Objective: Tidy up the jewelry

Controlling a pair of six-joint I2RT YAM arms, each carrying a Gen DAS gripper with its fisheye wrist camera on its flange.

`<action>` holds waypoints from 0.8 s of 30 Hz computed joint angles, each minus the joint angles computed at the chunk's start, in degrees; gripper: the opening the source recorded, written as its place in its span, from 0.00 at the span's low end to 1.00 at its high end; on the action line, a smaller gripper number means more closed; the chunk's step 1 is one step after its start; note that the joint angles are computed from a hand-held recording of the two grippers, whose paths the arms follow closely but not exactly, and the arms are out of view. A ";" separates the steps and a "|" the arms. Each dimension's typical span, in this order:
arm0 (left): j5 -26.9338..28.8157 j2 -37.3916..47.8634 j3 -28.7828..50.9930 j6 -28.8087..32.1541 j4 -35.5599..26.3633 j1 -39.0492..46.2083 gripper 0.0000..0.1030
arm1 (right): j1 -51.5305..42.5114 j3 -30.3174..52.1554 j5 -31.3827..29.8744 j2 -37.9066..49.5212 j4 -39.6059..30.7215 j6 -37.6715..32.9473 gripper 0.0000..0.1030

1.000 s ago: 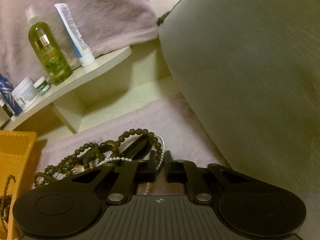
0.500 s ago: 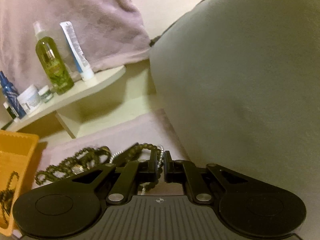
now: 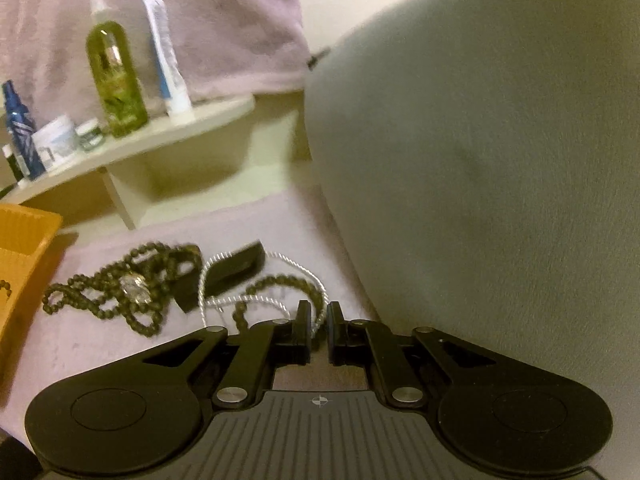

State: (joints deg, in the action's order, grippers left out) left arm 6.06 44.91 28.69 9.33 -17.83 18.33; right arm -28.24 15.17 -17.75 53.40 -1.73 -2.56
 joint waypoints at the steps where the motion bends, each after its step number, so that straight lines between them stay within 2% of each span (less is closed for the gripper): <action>1: 0.00 0.00 0.00 0.00 0.00 0.00 0.06 | -0.14 -0.25 -1.19 -0.72 0.13 -0.46 0.06; 5: -0.04 0.04 0.01 0.03 0.03 0.00 0.06 | 2.76 0.43 -0.28 2.48 1.28 -2.66 0.06; 9: -0.07 -0.05 0.03 0.06 -0.10 -0.06 0.06 | 5.62 0.22 3.49 7.46 5.93 -5.05 0.06; 13: -0.06 -0.11 -0.02 0.08 -0.06 -0.04 0.06 | 5.94 0.76 3.64 7.78 5.03 -7.60 0.05; 16: 0.07 -0.04 0.05 0.09 -0.16 0.03 0.06 | 4.32 0.35 2.22 3.87 2.80 -7.79 0.02; 19: -0.06 -0.14 -0.04 0.08 -0.07 -0.04 0.06 | 3.10 1.21 0.09 -3.60 -2.54 -7.50 0.02; 24: 0.26 -0.12 0.00 0.11 -0.10 0.26 0.06 | 1.20 6.95 -4.23 -13.84 -11.61 -7.33 0.02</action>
